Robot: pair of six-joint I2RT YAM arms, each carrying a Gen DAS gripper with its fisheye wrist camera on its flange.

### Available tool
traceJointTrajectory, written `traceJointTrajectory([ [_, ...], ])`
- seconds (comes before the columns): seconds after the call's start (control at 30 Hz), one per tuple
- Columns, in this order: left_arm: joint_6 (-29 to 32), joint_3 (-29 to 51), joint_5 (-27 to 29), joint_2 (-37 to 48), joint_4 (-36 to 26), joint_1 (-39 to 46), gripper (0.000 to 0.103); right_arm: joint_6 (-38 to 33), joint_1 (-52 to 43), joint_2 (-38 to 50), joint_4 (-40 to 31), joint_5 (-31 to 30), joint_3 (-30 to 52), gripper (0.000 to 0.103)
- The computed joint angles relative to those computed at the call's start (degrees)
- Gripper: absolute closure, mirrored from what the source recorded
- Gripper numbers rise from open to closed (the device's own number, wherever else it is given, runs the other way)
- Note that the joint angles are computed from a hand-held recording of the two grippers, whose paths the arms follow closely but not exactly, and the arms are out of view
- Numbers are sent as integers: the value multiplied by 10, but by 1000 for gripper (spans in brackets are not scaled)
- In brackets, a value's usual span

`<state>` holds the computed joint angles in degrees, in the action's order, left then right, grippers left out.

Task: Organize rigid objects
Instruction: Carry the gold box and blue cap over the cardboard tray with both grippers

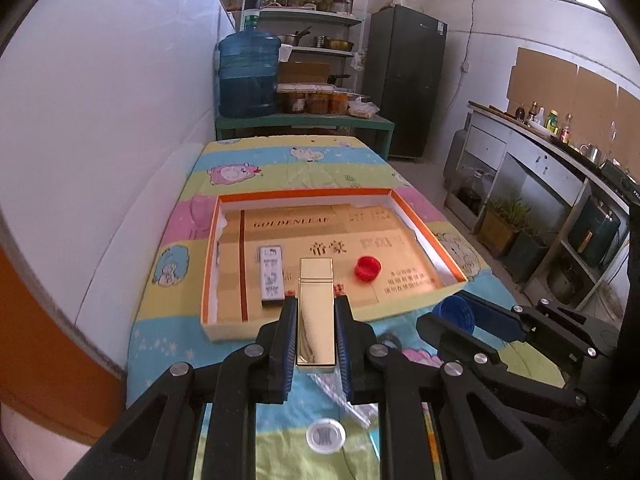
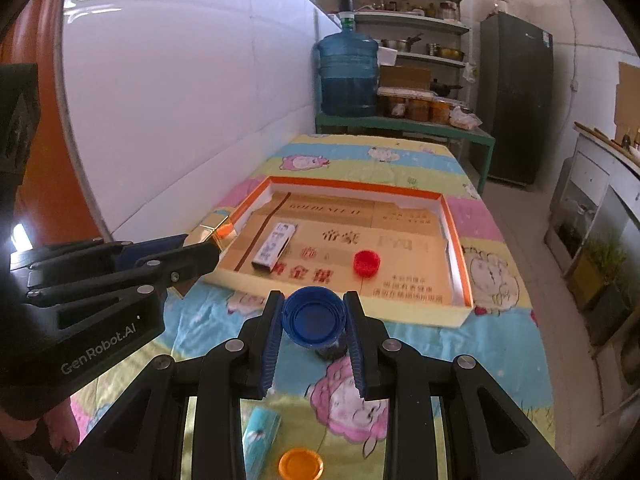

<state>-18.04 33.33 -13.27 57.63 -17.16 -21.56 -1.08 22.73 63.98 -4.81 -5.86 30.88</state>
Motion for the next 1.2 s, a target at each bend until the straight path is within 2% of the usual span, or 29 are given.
traceJointTrajectory([
  [0.27,29,50,55,73,19,62,85,-17,-36,86,14,-16,64,72],
  [0.47,37,81,72,132,35,86,85,-35,-66,143,21,-12,103,72],
  [0.57,41,99,83,168,42,96,85,-36,-90,183,15,-34,131,72],
  [0.87,46,152,73,282,80,75,85,-45,-117,303,18,-28,207,72],
  [1.2,42,223,105,390,86,91,85,-57,-127,399,-1,-30,288,72],
])
